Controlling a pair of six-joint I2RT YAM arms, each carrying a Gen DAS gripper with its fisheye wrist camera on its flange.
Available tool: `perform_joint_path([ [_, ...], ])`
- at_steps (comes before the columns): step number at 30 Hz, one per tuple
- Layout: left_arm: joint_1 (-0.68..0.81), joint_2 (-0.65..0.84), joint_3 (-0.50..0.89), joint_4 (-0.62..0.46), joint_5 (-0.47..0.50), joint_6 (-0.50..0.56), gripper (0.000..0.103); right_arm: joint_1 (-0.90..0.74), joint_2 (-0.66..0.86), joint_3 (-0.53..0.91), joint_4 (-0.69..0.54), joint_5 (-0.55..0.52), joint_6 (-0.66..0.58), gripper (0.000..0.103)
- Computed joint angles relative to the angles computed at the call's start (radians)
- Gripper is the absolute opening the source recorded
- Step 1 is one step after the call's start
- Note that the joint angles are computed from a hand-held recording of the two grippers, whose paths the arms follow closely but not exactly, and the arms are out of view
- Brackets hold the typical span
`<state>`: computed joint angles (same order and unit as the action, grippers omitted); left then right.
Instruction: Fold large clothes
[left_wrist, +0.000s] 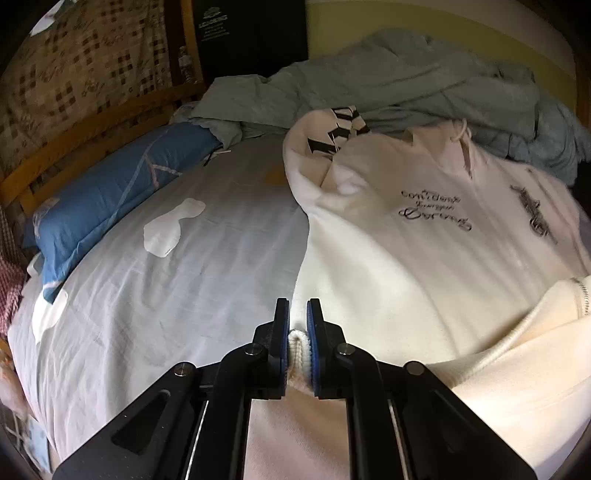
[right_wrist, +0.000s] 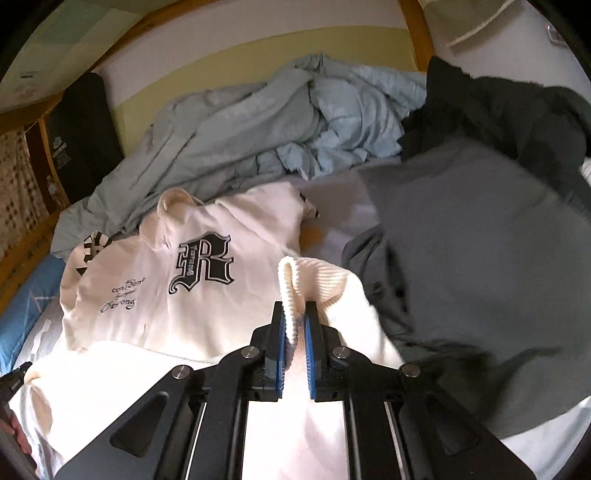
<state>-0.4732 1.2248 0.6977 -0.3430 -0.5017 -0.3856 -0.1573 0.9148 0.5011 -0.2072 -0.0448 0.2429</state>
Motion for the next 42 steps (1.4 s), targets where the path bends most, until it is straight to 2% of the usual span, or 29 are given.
perform_joint_path([
  [1,0.001,0.008,0.002,0.006,-0.002,0.005,0.015,0.011,0.026,-0.006,0.024,0.013,0.000,0.010],
  [3,-0.001,0.023,0.017,-0.017,-0.029,-0.005,0.031,0.031,0.088,-0.008,0.058,0.040,-0.007,0.012],
  [4,0.004,0.026,0.026,-0.043,-0.039,-0.027,0.045,0.031,0.101,-0.008,0.059,0.037,-0.012,0.014],
  [7,0.040,-0.034,0.003,-0.041,-0.011,-0.069,0.060,0.022,0.104,0.002,0.028,0.031,-0.028,0.016],
  [9,0.024,-0.095,-0.024,-0.013,-0.049,-0.073,0.065,-0.001,0.066,0.012,-0.006,0.001,-0.033,0.034],
  [10,0.009,-0.117,-0.031,-0.003,-0.071,-0.068,0.067,-0.013,0.043,0.015,-0.021,-0.013,-0.033,0.055],
  [11,-0.020,-0.152,-0.043,0.008,-0.105,-0.059,0.069,-0.027,0.016,0.016,-0.035,-0.038,-0.033,0.067],
  [13,-0.084,-0.219,-0.064,0.023,-0.156,-0.043,0.077,-0.062,-0.061,0.020,-0.081,-0.089,-0.033,0.076],
  [18,-0.190,-0.404,-0.079,-0.024,-0.047,-0.014,0.082,-0.170,-0.196,0.053,-0.245,-0.190,-0.069,0.077],
  [21,-0.333,-0.380,-0.061,-0.052,-0.147,-0.004,0.084,-0.204,-0.207,0.079,-0.351,-0.208,-0.121,0.077],
  [23,-0.430,-0.307,-0.038,-0.091,-0.261,-0.049,0.084,-0.221,-0.218,0.080,-0.406,-0.215,-0.146,0.077],
  [25,-0.525,-0.276,-0.042,-0.104,-0.372,-0.085,0.084,-0.259,-0.291,0.030,-0.429,-0.244,-0.112,0.077],
  [29,-0.661,-0.243,-0.043,-0.074,-0.479,-0.049,0.084,-0.316,-0.337,-0.022,-0.498,-0.352,-0.121,0.077],
  [33,-0.754,-0.182,-0.046,-0.026,-0.553,0.005,0.086,-0.253,-0.319,-0.052,-0.470,-0.348,-0.087,0.077],
  [35,-0.761,-0.152,-0.028,-0.055,-0.519,-0.015,0.086,-0.229,-0.293,-0.067,-0.434,-0.340,-0.066,0.077],
  [37,-0.708,-0.156,-0.021,-0.099,-0.343,-0.123,0.086,-0.225,-0.256,-0.079,-0.405,-0.350,-0.058,0.077],
  [39,-0.671,-0.148,-0.028,-0.111,-0.217,-0.199,0.086,-0.207,-0.205,-0.087,-0.370,-0.355,-0.073,0.076],
  [41,-0.641,-0.126,-0.043,-0.106,-0.139,-0.256,0.086,-0.197,-0.187,-0.102,-0.337,-0.354,-0.074,0.072],
  [42,-0.650,-0.108,-0.050,-0.104,-0.132,-0.288,0.086,-0.199,-0.173,-0.108,-0.320,-0.360,-0.073,0.072],
])
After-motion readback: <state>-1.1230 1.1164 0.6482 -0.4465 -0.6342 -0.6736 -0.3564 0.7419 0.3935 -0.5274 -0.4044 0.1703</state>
